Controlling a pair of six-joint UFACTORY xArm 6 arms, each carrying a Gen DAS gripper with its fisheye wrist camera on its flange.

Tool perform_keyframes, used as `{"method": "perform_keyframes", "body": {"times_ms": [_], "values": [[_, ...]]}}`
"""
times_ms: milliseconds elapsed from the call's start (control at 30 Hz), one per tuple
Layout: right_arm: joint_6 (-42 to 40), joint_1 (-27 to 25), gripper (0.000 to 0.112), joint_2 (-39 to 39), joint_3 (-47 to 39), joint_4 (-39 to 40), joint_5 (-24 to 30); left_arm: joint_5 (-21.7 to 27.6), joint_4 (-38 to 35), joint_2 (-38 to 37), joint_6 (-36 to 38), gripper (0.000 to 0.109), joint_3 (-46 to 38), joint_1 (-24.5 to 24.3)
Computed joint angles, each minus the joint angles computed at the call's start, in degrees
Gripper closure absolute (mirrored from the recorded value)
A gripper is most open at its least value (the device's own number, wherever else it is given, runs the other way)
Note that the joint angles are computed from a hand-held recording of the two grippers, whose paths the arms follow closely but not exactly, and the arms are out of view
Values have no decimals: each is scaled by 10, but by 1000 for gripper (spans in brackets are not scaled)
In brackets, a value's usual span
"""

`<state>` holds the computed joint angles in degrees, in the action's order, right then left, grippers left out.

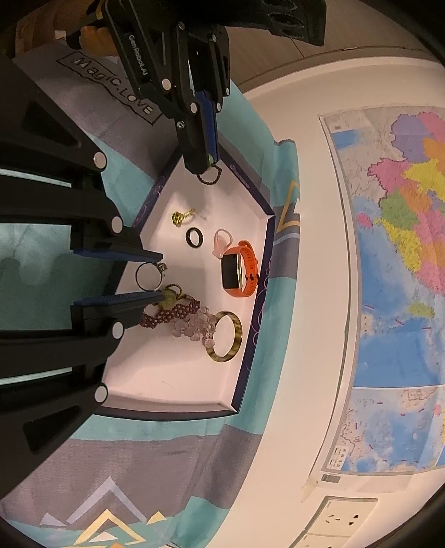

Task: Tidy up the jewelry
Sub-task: 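Lower the green-stone ring beside the black ring with the left tool while the right tool lowers the silver ring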

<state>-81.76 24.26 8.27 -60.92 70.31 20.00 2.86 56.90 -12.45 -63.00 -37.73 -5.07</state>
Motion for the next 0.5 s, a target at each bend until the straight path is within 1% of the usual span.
{"method": "perform_keyframes", "body": {"times_ms": [300, 500], "values": [[37, 1, 97, 33, -27, -29, -3, 3, 10, 24, -13, 95, -18, 3], [77, 4, 96, 57, -44, -64, -11, 6, -7, 47, 2, 95, -29, 1]]}}
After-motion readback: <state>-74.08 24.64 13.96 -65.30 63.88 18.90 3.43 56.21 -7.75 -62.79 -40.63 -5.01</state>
